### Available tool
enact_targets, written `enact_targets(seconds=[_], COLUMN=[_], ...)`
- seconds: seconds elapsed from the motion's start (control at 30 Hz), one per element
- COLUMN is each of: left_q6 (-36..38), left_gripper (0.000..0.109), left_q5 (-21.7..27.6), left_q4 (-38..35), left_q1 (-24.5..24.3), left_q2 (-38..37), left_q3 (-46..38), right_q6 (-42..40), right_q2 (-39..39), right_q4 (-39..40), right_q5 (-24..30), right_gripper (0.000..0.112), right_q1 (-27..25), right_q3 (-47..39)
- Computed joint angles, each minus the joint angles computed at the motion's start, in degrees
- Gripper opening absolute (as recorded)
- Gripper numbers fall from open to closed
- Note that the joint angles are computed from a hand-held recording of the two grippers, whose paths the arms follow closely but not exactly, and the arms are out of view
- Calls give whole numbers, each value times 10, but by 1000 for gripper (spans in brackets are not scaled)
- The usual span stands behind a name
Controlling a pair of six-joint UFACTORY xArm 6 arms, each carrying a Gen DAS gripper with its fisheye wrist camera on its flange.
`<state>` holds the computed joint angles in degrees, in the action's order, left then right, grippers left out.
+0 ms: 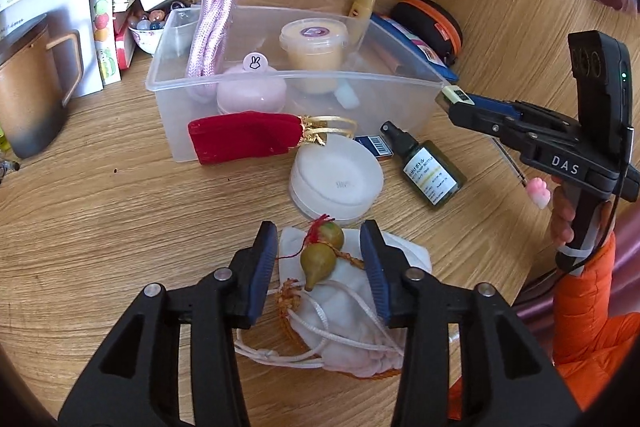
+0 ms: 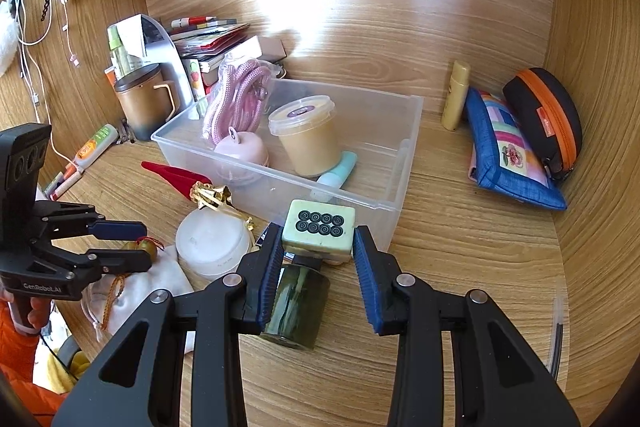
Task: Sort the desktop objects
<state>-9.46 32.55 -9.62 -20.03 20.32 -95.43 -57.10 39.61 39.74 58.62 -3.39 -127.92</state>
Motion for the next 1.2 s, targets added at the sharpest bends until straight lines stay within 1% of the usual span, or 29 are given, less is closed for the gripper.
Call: enact_targets(seconds=[0.07, 0.1, 0.13, 0.17, 0.27, 0.3, 0.4, 0.53, 0.7, 0.87, 1.07, 1.1, 1.2], left_q6=[-3, -5, 4, 11, -10, -13, -34, -50, -64, -94, -129, -121, -134], left_gripper=[42, 40, 33, 29, 20, 18, 18, 18, 18, 18, 18, 18, 18], left_q5=[-1, -4, -7, -7, -19, -22, -42, -63, -102, -133, -139, -139, -138], left_q4=[0, 2, -5, -14, 15, 14, 27, 30, 36, 62, 100, 94, 111], left_q1=[-1, -2, -2, -3, -10, -12, -15, -13, -9, 3, 18, 19, 26], left_q2=[1, 0, -1, 3, 4, 4, -4, -16, -42, -69, -79, -80, -74], left_q3=[1, 4, 6, 2, 5, 5, 21, 40, 67, 88, 87, 86, 74], right_q6=[1, 2, 5, 8, 19, 21, 20, 6, -4, -6, -18, -17, -7], right_q2=[1, 2, 6, 8, 18, 21, 24, 15, 5, 6, -2, -3, 5], right_q4=[0, 1, 1, 1, 3, 5, 12, 23, 27, 28, 33, 32, 29], right_q5=[0, 1, 4, 4, 10, 14, 18, 21, 21, 27, 22, 20, 24], right_gripper=[33, 33, 33, 33, 33, 33, 33, 33, 33, 33, 33, 33, 33], right_q1=[-1, -1, -2, -3, -3, -3, -1, 6, 18, 26, 32, 33, 34], right_q3=[0, -1, -7, -11, -29, -36, -49, -43, -31, -40, -33, -33, -47])
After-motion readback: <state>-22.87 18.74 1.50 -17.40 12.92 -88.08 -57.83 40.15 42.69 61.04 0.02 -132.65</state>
